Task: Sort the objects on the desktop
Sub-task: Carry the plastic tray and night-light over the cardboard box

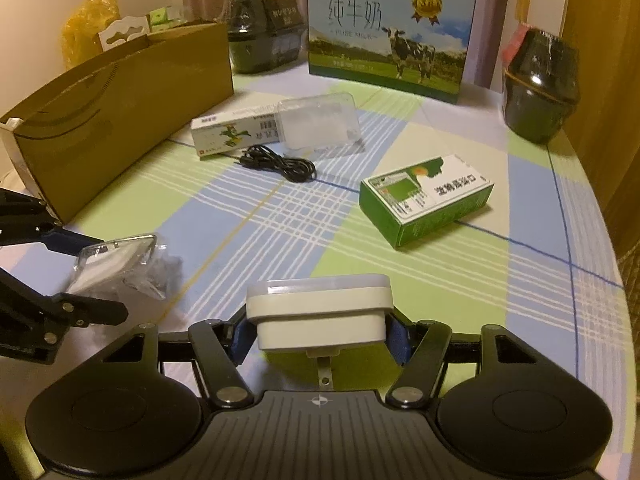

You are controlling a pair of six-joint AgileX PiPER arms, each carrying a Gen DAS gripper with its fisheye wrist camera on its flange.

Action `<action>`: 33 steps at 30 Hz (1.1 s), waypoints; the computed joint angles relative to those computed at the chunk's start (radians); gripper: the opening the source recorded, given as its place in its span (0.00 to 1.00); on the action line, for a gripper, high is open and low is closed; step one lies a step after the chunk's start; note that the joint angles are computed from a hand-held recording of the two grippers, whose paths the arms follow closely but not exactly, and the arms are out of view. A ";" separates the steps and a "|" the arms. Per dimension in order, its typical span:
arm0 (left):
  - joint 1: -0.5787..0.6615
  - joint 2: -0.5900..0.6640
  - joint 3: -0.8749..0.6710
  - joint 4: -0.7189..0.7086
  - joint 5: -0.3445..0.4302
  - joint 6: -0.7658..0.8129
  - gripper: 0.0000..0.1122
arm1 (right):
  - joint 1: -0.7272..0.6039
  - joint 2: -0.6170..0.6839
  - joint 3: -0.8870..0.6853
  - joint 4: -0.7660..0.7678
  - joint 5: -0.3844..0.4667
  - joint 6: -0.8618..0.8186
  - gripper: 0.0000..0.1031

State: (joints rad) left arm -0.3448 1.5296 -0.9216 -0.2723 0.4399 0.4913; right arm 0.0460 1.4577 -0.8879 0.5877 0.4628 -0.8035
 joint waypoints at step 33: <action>0.590 -0.170 -0.449 -0.194 0.446 0.311 0.49 | 0.501 0.175 -0.797 -0.424 0.337 0.660 0.60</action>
